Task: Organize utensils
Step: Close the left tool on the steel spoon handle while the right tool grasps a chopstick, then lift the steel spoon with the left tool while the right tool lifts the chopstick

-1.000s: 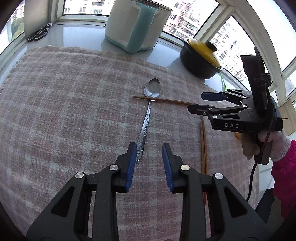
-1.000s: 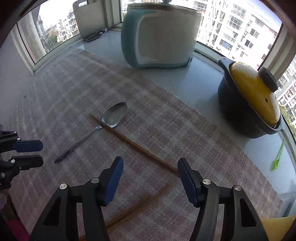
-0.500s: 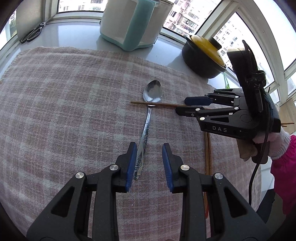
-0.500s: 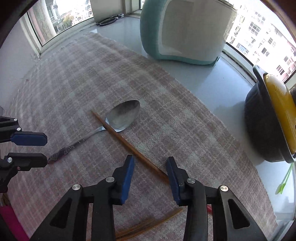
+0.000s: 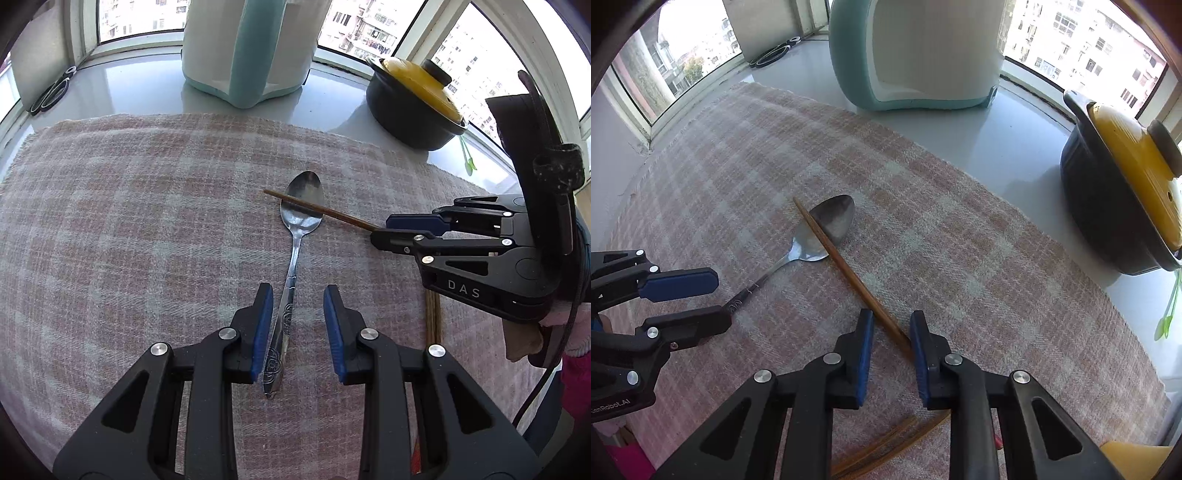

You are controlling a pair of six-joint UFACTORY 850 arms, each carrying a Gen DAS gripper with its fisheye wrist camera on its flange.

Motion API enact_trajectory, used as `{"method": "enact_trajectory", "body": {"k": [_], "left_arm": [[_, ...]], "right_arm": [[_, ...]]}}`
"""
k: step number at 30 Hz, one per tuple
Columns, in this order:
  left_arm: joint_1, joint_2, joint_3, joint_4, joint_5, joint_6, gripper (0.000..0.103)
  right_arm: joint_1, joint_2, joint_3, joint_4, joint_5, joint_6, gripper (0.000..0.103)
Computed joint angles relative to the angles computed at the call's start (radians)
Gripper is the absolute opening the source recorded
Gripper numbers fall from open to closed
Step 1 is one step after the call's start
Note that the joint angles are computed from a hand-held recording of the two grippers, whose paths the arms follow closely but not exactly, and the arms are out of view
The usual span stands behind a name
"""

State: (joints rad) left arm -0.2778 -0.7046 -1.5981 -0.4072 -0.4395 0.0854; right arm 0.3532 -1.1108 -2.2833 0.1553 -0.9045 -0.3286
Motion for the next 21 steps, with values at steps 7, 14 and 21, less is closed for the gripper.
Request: {"method": "enact_trajectory", "body": {"k": [7, 14, 21], "left_arm": [[-0.020, -0.069, -0.076, 0.188, -0.020, -0.161, 0.011], [-0.005, -0.040, -0.029, 0.130, -0.015, -0.106, 0.007], [0.001, 0.052, 0.113, 0.014, 0.029, -0.020, 0.006]], "right_arm": [[-0.030, 0.054, 0.084, 0.019, 0.042, 0.047, 0.015], [-0.057, 0.089, 0.148, -0.008, 0.065, 0.131, 0.004], [-0.085, 0.197, 0.324, 0.008, 0.146, 0.161, 0.004]]}}
